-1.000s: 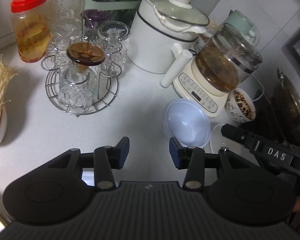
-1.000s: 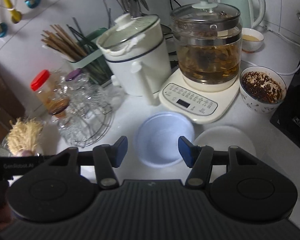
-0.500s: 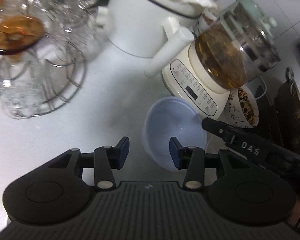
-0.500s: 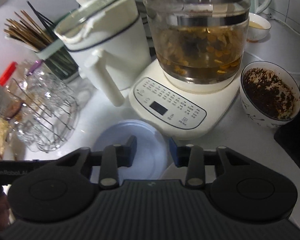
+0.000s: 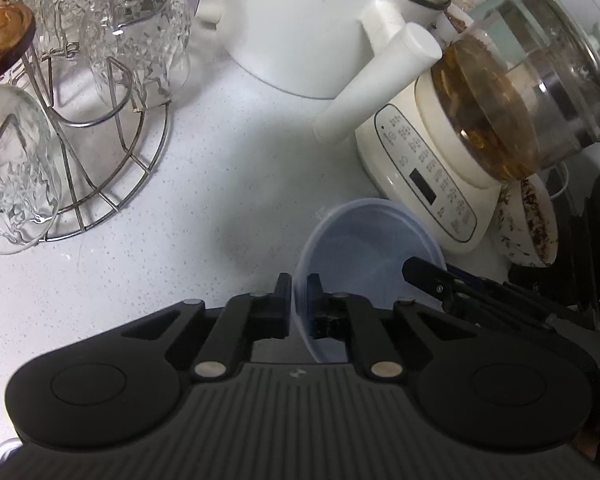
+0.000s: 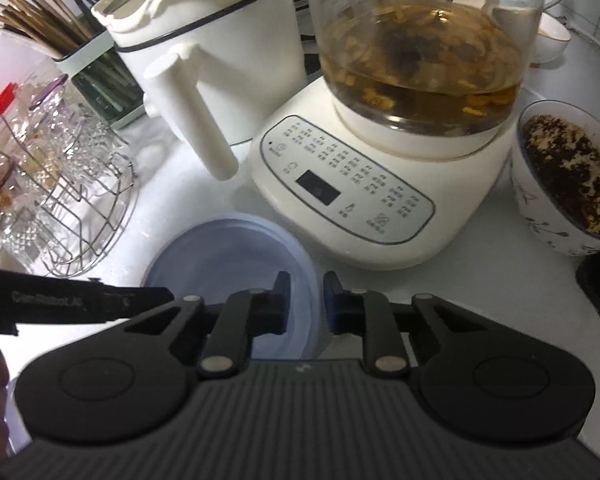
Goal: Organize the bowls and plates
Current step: 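Carry the second blue bowl with both grippers and lower it into the first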
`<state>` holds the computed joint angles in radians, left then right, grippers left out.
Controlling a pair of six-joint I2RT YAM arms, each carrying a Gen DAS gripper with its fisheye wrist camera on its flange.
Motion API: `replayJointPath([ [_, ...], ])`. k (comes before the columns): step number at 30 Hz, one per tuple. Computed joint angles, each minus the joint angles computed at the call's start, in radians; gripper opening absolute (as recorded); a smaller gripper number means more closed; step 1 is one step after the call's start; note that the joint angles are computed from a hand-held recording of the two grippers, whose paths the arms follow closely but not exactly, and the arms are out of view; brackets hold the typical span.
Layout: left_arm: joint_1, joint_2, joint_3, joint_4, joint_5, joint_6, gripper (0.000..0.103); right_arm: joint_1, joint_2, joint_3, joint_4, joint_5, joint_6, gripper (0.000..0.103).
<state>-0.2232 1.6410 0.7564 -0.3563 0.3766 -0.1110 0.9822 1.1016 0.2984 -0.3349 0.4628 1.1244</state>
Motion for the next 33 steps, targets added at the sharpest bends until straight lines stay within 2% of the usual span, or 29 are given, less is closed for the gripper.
replayJointPath([
  [5,0.015,-0.026,-0.001,-0.014,-0.001,0.010,0.008,-0.007,-0.026,-0.011,0.015,-0.015,-0.006,0.018],
  [9,0.051,-0.077,0.005,-0.057,0.024,0.045,0.008,0.022,-0.081,-0.001,-0.026,0.001,0.035,0.017],
  [15,0.102,-0.214,0.021,-0.174,0.054,0.084,0.009,0.160,-0.154,0.077,-0.198,0.087,0.171,0.018],
  [21,0.183,-0.363,0.034,-0.313,0.125,0.142,0.009,0.326,-0.178,0.183,-0.394,0.180,0.349,0.018],
  [33,0.436,-0.558,0.068,-0.581,0.248,0.364,0.009,0.633,0.025,0.436,-0.659,0.359,0.680,0.018],
])
